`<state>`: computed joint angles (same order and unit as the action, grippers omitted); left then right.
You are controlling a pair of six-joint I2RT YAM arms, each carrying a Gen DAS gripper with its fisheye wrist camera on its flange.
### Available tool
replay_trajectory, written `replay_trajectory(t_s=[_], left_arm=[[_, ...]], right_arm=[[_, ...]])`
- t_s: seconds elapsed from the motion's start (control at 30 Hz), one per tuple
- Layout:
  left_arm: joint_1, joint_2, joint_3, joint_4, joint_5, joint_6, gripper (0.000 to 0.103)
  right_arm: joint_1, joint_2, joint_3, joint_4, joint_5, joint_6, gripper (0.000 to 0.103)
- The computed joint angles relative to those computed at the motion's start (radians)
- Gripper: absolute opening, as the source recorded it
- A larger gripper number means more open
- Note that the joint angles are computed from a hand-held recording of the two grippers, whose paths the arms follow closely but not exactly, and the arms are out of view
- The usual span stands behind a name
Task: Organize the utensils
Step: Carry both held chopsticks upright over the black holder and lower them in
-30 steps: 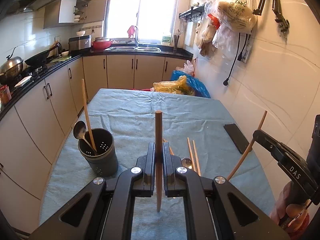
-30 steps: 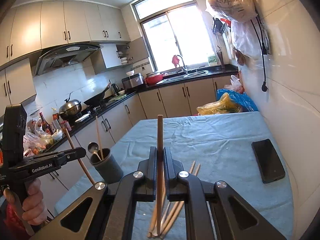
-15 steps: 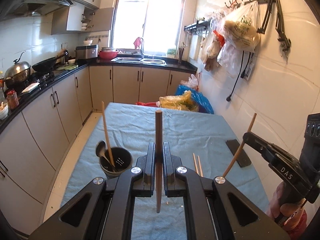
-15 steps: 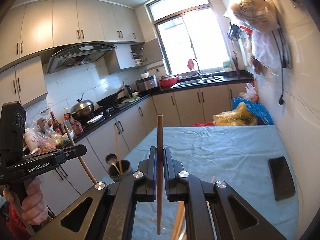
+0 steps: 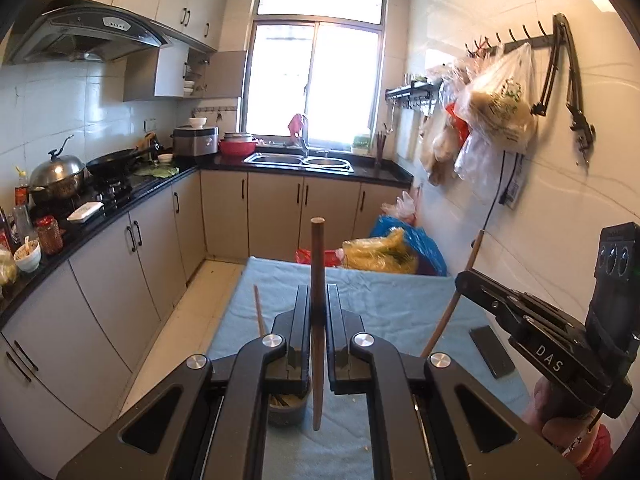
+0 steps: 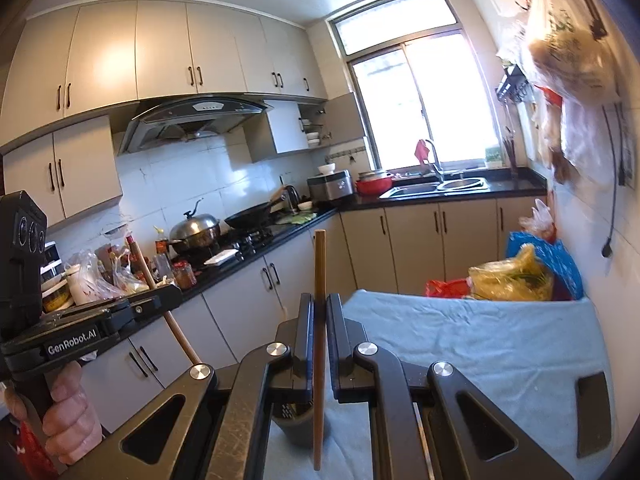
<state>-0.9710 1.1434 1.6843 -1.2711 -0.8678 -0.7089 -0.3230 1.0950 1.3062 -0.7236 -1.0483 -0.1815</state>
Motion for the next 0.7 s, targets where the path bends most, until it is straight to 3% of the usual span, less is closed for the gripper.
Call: replay_trajectory(t_s=[0.3,0.57,0.7], left_arm=[[0.317,-0.047,-0.054,0.161,0.217,0.194,0.006],[0.548,-0.062,-0.182,0.268,0.411,0.264,0.006],[0.600,-0.056,-0.235,0.310,0.463,0.276,0.006]], right_arm=[[0.248,0.079,0.052,0.166,0.195,0.194,0.007],[0.402,0.183,0.060,0.222,0.338,0.222,0.007],[0.450,0.232,0.047,0.239,0.396,0.207,0.007]])
